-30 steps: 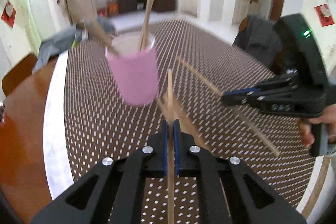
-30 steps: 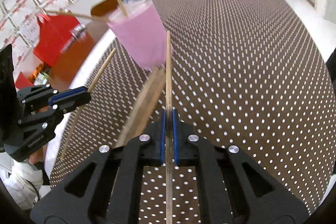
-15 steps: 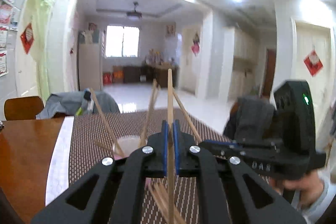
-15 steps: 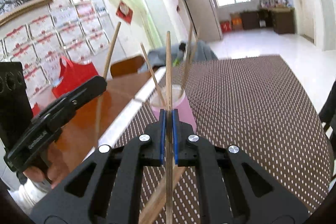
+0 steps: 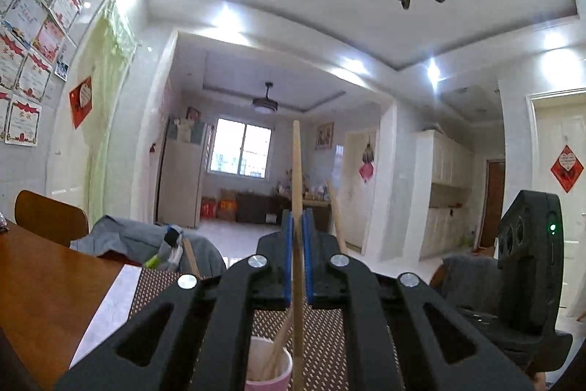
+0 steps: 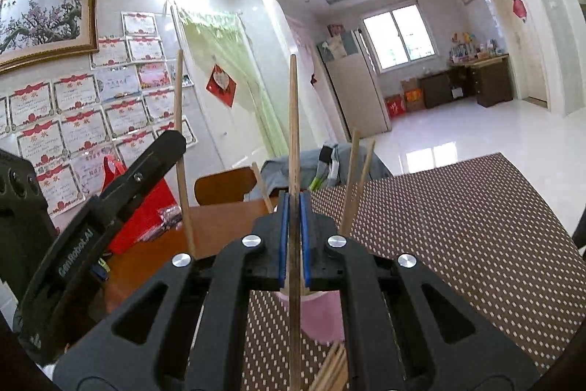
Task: Organize utensils
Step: 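Lift both held chopsticks upright and lower them into the pink cup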
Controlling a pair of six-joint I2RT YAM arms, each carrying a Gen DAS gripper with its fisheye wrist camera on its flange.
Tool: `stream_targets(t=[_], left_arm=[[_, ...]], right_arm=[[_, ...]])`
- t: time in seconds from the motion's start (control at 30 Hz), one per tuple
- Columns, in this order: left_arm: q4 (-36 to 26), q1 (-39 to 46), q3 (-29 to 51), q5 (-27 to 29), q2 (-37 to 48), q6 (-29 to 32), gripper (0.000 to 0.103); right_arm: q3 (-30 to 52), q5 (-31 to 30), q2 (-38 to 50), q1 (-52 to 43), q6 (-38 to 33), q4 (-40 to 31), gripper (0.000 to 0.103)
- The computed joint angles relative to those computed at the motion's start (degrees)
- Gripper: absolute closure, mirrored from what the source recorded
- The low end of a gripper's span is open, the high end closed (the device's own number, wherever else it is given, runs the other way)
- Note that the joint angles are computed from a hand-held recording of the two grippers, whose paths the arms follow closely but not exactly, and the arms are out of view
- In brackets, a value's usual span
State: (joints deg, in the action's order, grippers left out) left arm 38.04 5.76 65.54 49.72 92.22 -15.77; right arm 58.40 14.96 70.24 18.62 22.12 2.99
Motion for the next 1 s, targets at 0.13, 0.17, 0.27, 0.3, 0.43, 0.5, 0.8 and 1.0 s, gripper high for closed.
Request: stream_targets(t=[0.13, 0.17, 0.27, 0.3, 0.43, 0.5, 0.8, 1.0], left_arm=[[4.6, -1.5, 0.8, -3.3, 2.9, -1.5, 0.097], [5.5, -1.8, 1.4, -4.3, 4.0, -1.8, 0.097], [9.5, -2.8, 1.0, -7.4, 5.4, -2.4, 0.097], [11.0, -3.1, 0.6, -8.5, 5.6, -2.5, 0.097], [15.1, -4.4, -0.5, -12.1, 6.3, -1.9, 0.097], [16.7, -4.9, -0.9, -13.6, 6.7, -1.8, 0.097], [19.7, -7.2, 0.5, -19.6, 10.0, -1.7, 0.097], [21.1, -8.4, 0.7, -22.1, 12.1, -0.2, 0.097]], right_arm=[[1.5, -0.6, 4.5, -1.6, -0.6, 5.9, 0.097], [2.0, -0.5, 5.5, -1.6, -0.8, 6.8, 0.097], [2.5, -1.3, 7.9, -2.6, -1.4, 10.4, 0.096], [3.0, -1.4, 8.8, -2.7, -1.6, 11.4, 0.096], [3.5, -2.5, 11.6, -3.9, -1.8, 15.4, 0.096], [3.7, -3.2, 12.7, -4.5, -1.6, 17.2, 0.096], [6.3, -4.0, 17.6, -5.7, -2.1, 22.3, 0.096], [5.5, -5.4, 19.3, -6.6, -2.1, 25.1, 0.096]])
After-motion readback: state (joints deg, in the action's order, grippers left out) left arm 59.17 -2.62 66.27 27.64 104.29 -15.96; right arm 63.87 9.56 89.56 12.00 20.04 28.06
